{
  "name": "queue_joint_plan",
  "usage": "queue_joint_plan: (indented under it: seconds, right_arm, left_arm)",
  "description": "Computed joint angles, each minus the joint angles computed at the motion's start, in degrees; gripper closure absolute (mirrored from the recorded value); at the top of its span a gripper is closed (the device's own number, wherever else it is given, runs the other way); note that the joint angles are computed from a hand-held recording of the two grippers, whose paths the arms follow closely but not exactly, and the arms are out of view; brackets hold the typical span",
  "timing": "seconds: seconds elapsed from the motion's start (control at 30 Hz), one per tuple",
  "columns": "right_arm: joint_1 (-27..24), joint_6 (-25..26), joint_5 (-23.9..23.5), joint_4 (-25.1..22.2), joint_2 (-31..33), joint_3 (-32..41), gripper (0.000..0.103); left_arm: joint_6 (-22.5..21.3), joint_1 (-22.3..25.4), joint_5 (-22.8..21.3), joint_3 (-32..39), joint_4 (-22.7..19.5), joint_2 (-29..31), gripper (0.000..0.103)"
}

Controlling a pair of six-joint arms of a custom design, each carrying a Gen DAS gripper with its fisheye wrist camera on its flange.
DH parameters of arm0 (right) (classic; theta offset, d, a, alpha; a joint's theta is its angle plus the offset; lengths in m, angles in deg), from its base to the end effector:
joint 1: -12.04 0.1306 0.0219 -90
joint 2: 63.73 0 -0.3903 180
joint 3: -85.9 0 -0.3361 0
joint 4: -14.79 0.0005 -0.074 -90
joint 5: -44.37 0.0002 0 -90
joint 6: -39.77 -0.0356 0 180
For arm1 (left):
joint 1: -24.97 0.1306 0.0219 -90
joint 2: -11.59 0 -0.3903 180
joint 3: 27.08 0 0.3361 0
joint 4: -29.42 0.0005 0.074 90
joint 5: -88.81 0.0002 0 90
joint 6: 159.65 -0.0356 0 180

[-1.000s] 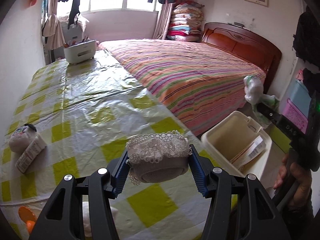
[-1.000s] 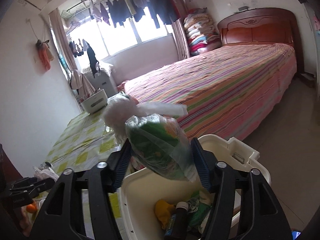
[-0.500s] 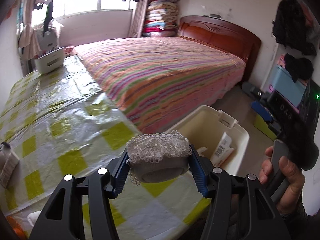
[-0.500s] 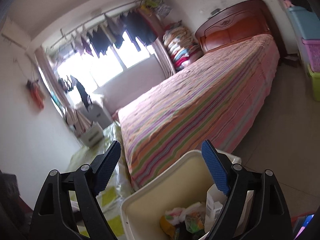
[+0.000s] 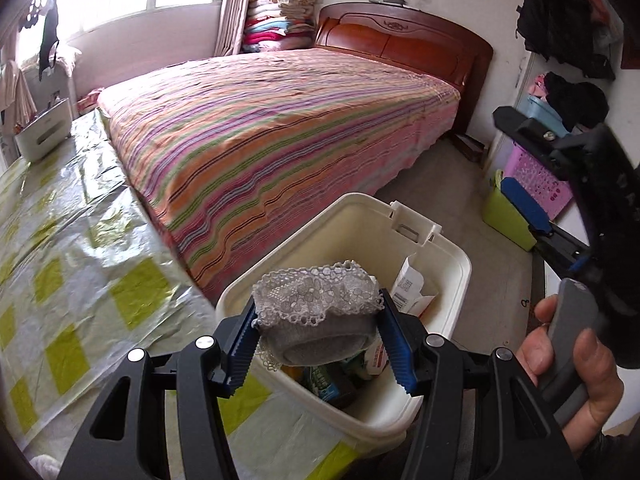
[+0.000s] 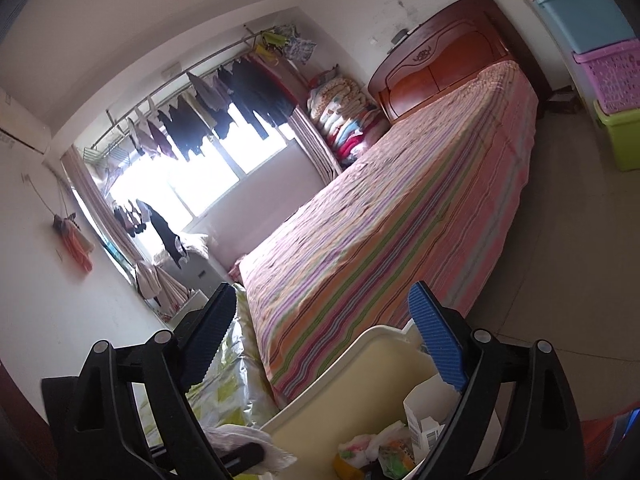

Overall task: Collect trash
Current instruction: 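Open the right tool over the bin while the left tool lowers the doll in and opens, then move both tools back over the table toward the white tissue and orange peel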

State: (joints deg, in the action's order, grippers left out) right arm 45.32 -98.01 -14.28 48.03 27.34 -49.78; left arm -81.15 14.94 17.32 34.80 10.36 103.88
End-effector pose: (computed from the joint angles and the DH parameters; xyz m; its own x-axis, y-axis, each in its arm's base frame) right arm 0.3122 0.1822 0.2514 -0.1651 0.6482 -0.7434 0.1139 0.7612 0.6384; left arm 0.3891 -0.0808 0.2684 -0.6600 0.3087 -0.6849 0.5101 0.8534 -0.1069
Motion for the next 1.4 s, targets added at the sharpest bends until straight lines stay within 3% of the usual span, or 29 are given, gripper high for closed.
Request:
queue_joint_plan:
  seconds: [0.17,0.23,0.37,0.43,0.53,0.7,0.87,1.1,1.4]
  right_arm:
    - [0.1,-0.15,0.02,0.16,0.54,0.46,0.016]
    - [0.1,-0.06,0.07,0.3,0.56,0.39,0.016]
    - [-0.32,0.18,-0.52,-0.24,0.35,0.71,0.016]
    - [-0.26,0.25,-0.76,-0.01,0.33,0.75,0.016]
    - [0.67,1.6,-1.38,-0.31,0.89,1.95,0.016]
    - [3.76,4.34,-4.39,-1.74,3.61,6.22,0.011]
    - [6.41,7.62,-11.15,-4.61,7.22,11.6,0.01]
    - [11.63,15.52,-21.22,-13.89,13.05,21.97,0.008]
    - [14.98,15.85,-42.76,-23.03,23.41,36.65,0.008]
  left_arm:
    - [0.27,-0.65,-0.1,1.07,0.26,1.41,0.047]
    - [-0.69,-0.64,1.53,1.93,-1.33,2.0,0.033]
    - [-1.53,-0.71,1.23,0.14,1.93,0.11,0.024]
    - [-1.82,-0.15,1.55,0.03,1.53,-0.78,0.023]
    - [-2.05,2.6,2.12,-1.04,2.13,-3.56,0.023]
    - [-1.16,12.04,3.44,-4.58,5.68,-8.67,0.023]
    - [2.45,22.86,7.21,-7.44,9.25,-10.74,0.022]
    - [0.68,35.32,9.25,-8.87,9.96,-12.79,0.022]
    - [0.0,48.89,14.23,-8.36,8.37,-11.51,0.022]
